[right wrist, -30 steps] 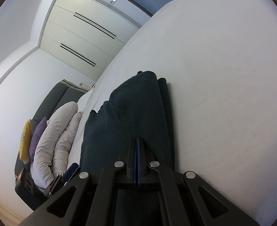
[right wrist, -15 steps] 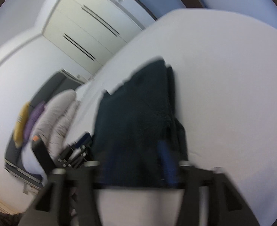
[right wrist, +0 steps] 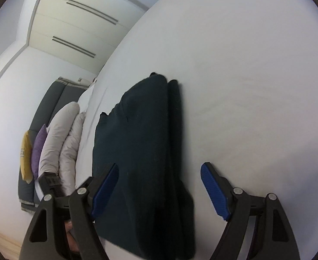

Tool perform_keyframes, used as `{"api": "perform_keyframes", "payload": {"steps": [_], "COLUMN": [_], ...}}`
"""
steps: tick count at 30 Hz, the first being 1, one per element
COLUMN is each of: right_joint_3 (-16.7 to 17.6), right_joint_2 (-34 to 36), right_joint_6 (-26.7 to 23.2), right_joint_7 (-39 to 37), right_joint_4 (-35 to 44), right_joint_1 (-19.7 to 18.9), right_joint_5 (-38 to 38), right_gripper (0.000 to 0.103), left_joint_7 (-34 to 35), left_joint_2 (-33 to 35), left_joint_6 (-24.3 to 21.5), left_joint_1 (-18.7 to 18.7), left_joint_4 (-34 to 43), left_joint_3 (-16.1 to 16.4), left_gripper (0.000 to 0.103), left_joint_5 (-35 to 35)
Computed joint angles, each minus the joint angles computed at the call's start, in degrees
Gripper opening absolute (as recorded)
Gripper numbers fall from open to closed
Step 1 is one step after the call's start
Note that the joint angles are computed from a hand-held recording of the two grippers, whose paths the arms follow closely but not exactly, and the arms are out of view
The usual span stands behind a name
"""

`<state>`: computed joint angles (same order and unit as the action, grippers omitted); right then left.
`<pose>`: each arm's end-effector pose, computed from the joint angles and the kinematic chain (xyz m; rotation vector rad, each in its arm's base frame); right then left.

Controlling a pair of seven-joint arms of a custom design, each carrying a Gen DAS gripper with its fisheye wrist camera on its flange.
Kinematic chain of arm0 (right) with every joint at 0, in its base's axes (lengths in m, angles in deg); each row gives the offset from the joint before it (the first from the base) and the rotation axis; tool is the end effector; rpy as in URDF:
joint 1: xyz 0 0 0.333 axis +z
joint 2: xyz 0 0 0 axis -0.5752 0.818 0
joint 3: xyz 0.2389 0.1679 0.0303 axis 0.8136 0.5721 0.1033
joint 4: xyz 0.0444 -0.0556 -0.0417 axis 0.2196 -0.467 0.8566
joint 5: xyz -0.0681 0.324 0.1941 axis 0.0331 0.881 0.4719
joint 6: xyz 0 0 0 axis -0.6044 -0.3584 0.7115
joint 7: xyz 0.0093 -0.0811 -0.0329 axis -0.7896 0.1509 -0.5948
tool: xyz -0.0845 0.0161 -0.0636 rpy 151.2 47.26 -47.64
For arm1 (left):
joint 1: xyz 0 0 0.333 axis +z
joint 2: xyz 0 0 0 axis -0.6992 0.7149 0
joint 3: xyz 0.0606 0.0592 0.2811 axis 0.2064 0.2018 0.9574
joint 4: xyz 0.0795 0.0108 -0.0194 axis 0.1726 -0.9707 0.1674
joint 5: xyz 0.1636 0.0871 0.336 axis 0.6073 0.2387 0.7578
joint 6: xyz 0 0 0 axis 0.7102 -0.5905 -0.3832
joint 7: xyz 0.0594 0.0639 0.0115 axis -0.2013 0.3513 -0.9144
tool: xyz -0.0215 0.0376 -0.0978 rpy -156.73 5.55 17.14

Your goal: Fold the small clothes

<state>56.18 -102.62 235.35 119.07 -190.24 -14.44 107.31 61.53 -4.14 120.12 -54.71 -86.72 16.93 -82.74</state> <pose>0.4713 0.1148 0.4953 -1.2930 1.8171 0.1778 0.5682 -0.2690 0.4198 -1.9958 2.1268 -1.1403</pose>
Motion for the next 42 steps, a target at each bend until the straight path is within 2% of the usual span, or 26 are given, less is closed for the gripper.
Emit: {"api": "perform_keyframes", "payload": {"steps": [2, 4, 5, 6, 8, 10, 12, 14, 17, 20, 23, 26, 34, 38, 41, 42], "right_joint_3": [-1.0, -0.5, 0.1, 1.0, 2.3, 2.6, 4.0, 5.2, 6.3, 7.8, 9.0, 9.5, 11.7, 10.2, 10.5, 10.2], "right_joint_2": [2.2, 4.8, 5.9, 7.1, 8.2, 8.0, 6.9, 5.8, 2.6, -0.6, -3.0, -4.9, -5.3, -2.3, 0.2, 1.2], "right_joint_6": [-1.0, -3.1, -4.0, -4.6, -4.9, -4.5, -3.1, -2.1, -0.3, -0.8, -1.2, 0.9, 7.7, 12.3, 12.7, 12.6], "right_joint_7": [-2.4, -2.3, -1.3, 0.6, 3.9, 4.4, 7.4, 11.9, 17.1, 21.3, 25.3, 27.1, 32.4, 32.6, 33.2, 32.9], "right_joint_4": [2.1, 4.9, 6.0, 7.2, 8.3, 8.0, 7.1, 6.6, 5.6, 5.7, 5.7, 5.1, 1.5, 0.2, 0.1, 0.2], "right_joint_1": [0.7, -0.1, -0.9, -1.8, -3.0, -3.3, -3.5, -3.7, -2.6, -0.8, 1.6, 5.3, 14.5, 19.5, 20.5, 21.0], "right_joint_5": [2.7, 1.9, 0.2, -2.7, -6.9, -6.6, -10.0, -14.9, -19.3, -24.1, -27.0, -27.0, -26.1, -22.2, -22.0, -21.3], "right_gripper": [0.08, 0.074, 0.071, 0.062, 0.048, 0.036, 0.029, 0.027, 0.026, 0.026, 0.026, 0.026, 0.026, 0.026, 0.026, 0.026], "left_joint_7": [3.1, 2.2, 1.2, 0.9, 4.7, 1.5, 0.3, -0.4, 2.0, 4.0, 6.5, 8.4, 7.7, 7.3, 6.7, 4.7], "left_joint_2": [1.4, 2.7, 3.8, 4.7, 6.2, 6.7, 6.2, 5.7, 1.9, -4.9, -12.8, -20.9, -39.9, -44.2, -45.4, -44.6], "left_joint_6": [-0.6, -2.1, -3.4, -4.8, -8.5, -9.8, -9.8, -10.6, -11.2, -11.1, -11.9, -12.2, -13.5, -13.2, -11.5, -10.9], "left_joint_1": [1.6, 1.1, 0.6, 0.4, 2.6, 0.9, -0.2, 0.1, 1.6, 1.3, 0.4, -0.8, -4.5, -6.4, -7.1, -7.1], "left_joint_4": [1.5, 3.5, 5.1, 6.6, 9.6, 11.2, 11.2, 11.5, 9.0, 3.8, -1.9, -8.2, -25.7, -32.7, -37.2, -37.3], "left_joint_3": [-1.6, -0.9, -0.3, -0.2, -2.6, -1.0, -0.2, -0.3, -1.3, -0.1, 2.3, 5.5, 11.8, 14.6, 15.2, 14.1], "left_gripper": [0.102, 0.102, 0.097, 0.085, 0.059, 0.055, 0.044, 0.039, 0.038, 0.038, 0.038, 0.038, 0.038, 0.038, 0.039, 0.039], "left_joint_5": [-4.4, -3.1, -1.3, -0.3, -4.9, -1.4, 1.2, 1.2, -3.1, -4.7, -7.3, -8.9, -4.4, -4.1, -3.3, -2.7]}}
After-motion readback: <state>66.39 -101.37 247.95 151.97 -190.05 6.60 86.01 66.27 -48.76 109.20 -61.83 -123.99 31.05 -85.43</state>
